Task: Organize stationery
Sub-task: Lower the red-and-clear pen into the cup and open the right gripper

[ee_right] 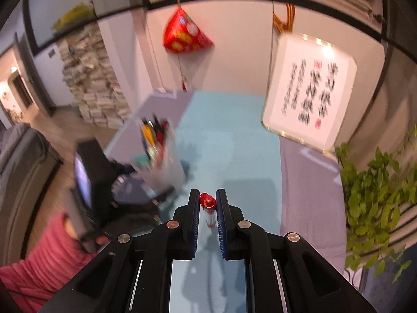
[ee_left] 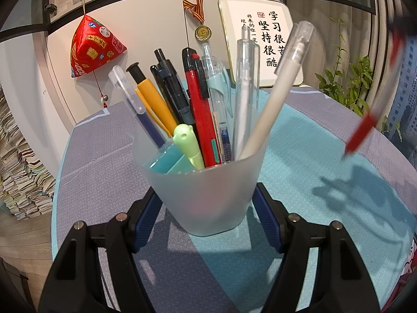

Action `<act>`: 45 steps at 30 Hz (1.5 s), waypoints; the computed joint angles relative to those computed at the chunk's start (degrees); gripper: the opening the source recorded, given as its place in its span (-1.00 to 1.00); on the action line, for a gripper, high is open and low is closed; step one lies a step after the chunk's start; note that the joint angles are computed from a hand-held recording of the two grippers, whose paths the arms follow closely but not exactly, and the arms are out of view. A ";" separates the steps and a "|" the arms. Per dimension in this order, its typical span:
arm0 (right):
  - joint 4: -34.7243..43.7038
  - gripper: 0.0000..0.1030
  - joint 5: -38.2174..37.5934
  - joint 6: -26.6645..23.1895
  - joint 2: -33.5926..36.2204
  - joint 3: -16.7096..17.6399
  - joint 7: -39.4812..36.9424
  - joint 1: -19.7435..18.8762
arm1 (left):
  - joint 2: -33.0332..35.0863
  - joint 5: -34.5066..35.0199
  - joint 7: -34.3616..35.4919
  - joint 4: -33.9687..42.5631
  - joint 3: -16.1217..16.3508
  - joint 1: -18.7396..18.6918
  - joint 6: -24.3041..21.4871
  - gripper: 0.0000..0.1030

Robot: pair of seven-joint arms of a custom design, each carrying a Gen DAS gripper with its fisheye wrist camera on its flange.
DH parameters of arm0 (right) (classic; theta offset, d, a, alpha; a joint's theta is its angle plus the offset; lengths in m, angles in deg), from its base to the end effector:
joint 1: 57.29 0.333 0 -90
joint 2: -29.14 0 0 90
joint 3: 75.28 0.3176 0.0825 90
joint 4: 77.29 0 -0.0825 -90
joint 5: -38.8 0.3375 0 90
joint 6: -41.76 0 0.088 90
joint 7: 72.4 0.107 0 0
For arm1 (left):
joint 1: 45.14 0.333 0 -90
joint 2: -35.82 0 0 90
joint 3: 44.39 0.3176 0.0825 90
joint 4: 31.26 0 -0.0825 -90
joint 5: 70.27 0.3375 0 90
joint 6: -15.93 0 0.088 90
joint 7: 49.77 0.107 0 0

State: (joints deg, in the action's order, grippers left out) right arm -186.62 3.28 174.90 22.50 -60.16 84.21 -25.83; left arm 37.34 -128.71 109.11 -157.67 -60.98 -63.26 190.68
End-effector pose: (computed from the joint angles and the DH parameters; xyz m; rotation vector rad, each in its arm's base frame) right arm 0.3625 0.3792 0.6181 -1.7132 1.7701 -0.6062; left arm 0.4684 -0.2425 0.4677 -0.9307 2.3695 -1.0418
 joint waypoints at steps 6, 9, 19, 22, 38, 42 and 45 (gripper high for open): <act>9.07 -0.74 -4.88 -0.60 2.73 0.72 -3.07 0.65 | 0.01 0.21 -0.21 -0.03 0.03 -0.03 -0.01 0.35; 13.80 -0.74 -6.41 -0.51 5.80 0.27 -4.84 1.59 | 0.00 0.29 -0.28 -0.02 0.03 -0.04 0.00 0.35; 20.52 -0.75 -2.86 3.77 14.04 -4.12 -8.74 3.99 | -0.01 0.32 -0.40 -0.23 0.02 -0.08 -0.06 0.35; 20.28 -0.75 -1.72 4.49 14.99 -4.90 -8.79 4.31 | -0.04 0.03 -0.17 -0.45 -0.05 -0.15 0.11 0.35; 17.37 -0.79 6.95 5.11 17.42 -5.98 -12.62 4.21 | 0.04 0.48 -0.55 -0.41 -0.02 -0.13 0.11 0.36; 17.04 -0.80 7.65 5.75 17.43 -6.00 -12.60 3.96 | 0.05 0.38 -0.44 -0.43 -0.04 -0.11 0.11 0.36; 14.11 -0.80 7.67 10.01 15.58 -6.34 -10.31 3.33 | 0.08 0.60 -0.65 -0.40 -0.04 -0.10 0.11 0.36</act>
